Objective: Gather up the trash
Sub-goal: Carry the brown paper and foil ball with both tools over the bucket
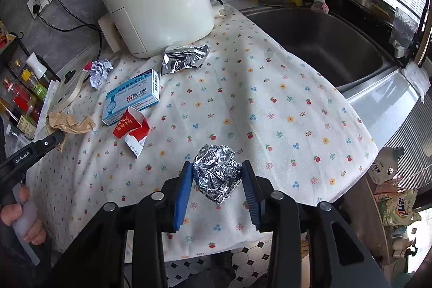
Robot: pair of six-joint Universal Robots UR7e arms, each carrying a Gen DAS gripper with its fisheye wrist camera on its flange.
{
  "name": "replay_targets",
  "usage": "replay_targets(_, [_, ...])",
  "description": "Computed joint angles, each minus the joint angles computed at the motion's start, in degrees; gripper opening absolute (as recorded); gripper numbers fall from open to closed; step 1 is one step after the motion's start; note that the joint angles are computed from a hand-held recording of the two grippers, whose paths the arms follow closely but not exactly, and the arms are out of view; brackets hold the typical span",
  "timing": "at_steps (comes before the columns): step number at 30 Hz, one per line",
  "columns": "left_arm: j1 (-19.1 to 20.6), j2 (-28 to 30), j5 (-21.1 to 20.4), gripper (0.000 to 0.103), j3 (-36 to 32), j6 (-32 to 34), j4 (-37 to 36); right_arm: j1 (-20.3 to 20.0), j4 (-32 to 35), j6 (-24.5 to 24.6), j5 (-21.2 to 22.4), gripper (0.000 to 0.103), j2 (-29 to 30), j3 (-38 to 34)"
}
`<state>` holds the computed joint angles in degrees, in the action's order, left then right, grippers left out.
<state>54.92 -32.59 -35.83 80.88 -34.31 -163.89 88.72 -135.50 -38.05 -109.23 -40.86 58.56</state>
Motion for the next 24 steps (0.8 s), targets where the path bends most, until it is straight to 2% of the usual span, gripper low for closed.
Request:
replay_targets(6, [-2.3,3.9,1.2,0.016,-4.5,1.9,-0.1,-2.4,-1.5,-0.8,2.2,0.037,-5.0,3.3])
replay_targets(12, [-5.9,9.7,1.7,0.016,-11.6,2.5,2.1,-6.8,-1.3,-2.1,5.1,0.038,-11.3,6.4])
replay_targets(24, [-13.1,24.9,-3.8,0.016,-28.5,-3.5,15.8,-18.3,2.0,-3.7,8.7,0.038,-21.6,8.3])
